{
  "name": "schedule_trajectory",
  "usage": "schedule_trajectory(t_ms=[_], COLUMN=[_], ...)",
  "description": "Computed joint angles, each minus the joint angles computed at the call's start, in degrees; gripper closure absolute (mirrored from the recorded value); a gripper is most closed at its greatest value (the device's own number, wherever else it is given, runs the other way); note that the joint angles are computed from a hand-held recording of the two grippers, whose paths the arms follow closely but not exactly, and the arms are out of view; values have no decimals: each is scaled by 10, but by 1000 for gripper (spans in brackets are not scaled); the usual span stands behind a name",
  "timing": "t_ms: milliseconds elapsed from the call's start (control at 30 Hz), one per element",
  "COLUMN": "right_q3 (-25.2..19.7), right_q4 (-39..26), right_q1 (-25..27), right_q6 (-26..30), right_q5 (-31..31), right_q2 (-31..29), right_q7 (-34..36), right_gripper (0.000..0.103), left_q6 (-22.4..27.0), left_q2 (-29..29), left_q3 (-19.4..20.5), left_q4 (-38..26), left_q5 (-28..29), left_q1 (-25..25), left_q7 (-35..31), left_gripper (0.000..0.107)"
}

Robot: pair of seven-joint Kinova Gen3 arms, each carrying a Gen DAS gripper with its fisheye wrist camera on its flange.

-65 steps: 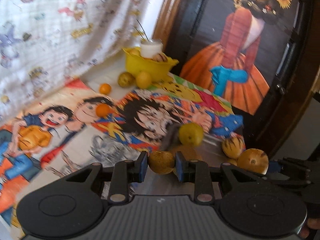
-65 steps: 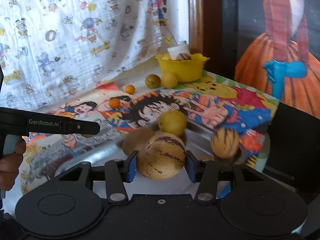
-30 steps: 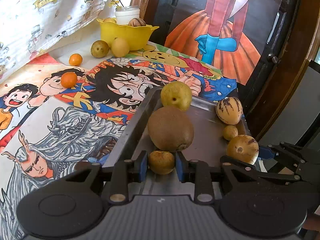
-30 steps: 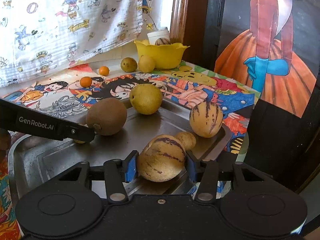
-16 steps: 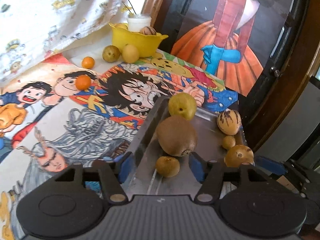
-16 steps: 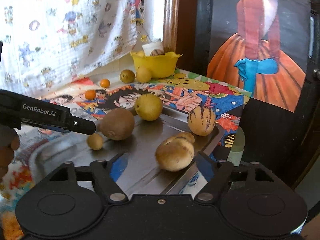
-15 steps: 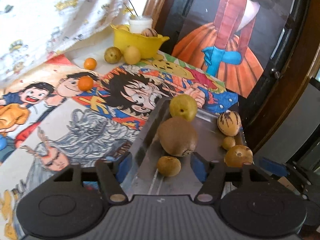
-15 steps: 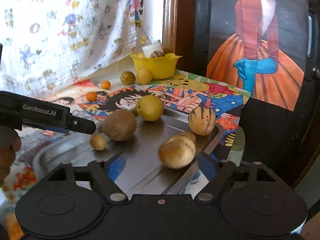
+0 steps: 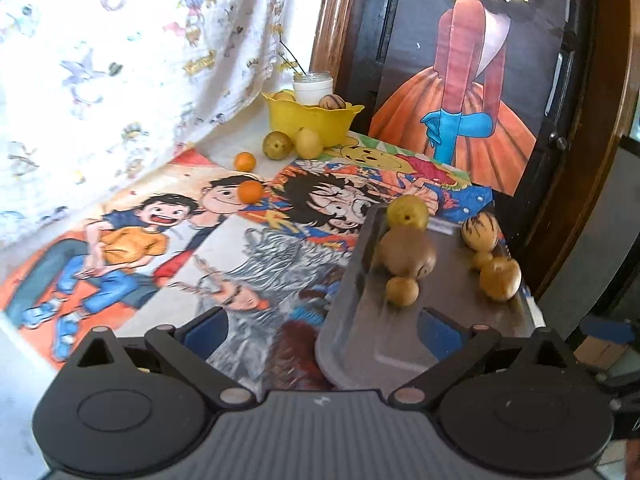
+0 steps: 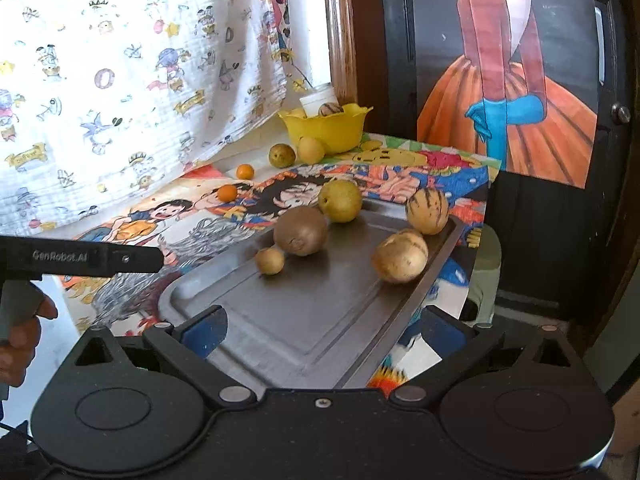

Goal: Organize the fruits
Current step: 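Withdraw both tools up and away from the tray, then move the left tool toward an orange while the right tool approaches a yellow lemon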

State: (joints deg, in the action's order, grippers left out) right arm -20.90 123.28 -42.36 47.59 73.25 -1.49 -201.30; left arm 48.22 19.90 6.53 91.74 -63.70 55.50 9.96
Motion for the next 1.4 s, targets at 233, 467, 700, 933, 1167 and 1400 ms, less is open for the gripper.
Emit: schedule_trajectory(t_ms=[233, 467, 700, 933, 1167, 1400], right_q3=[-11, -7, 8, 20, 29, 39], right_q4=[-38, -70, -88, -92, -55, -36], right_q1=[-15, -32, -37, -31, -21, 32], right_q6=[14, 24, 11, -23, -64, -128], right_q5=[-111, -173, -179, -172, -108, -41], right_q2=[6, 23, 34, 41, 25, 4], right_q7=[68, 112, 143, 147, 72, 50], right_gripper=[1, 1, 1, 1, 1, 1], left_q6=[37, 65, 98, 122, 141, 155], left_q2=[-22, -33, -39, -39, -34, -18], left_q3=[19, 39, 48, 48, 42, 32], left_q4=[30, 43, 45, 44, 37, 11], left_q5=[-5, 15, 40, 65, 64, 48], left_q1=[13, 8, -1, -14, -19, -25], left_q7=[7, -29, -49, -57, -46, -56], left_gripper=[5, 5, 5, 5, 5, 5])
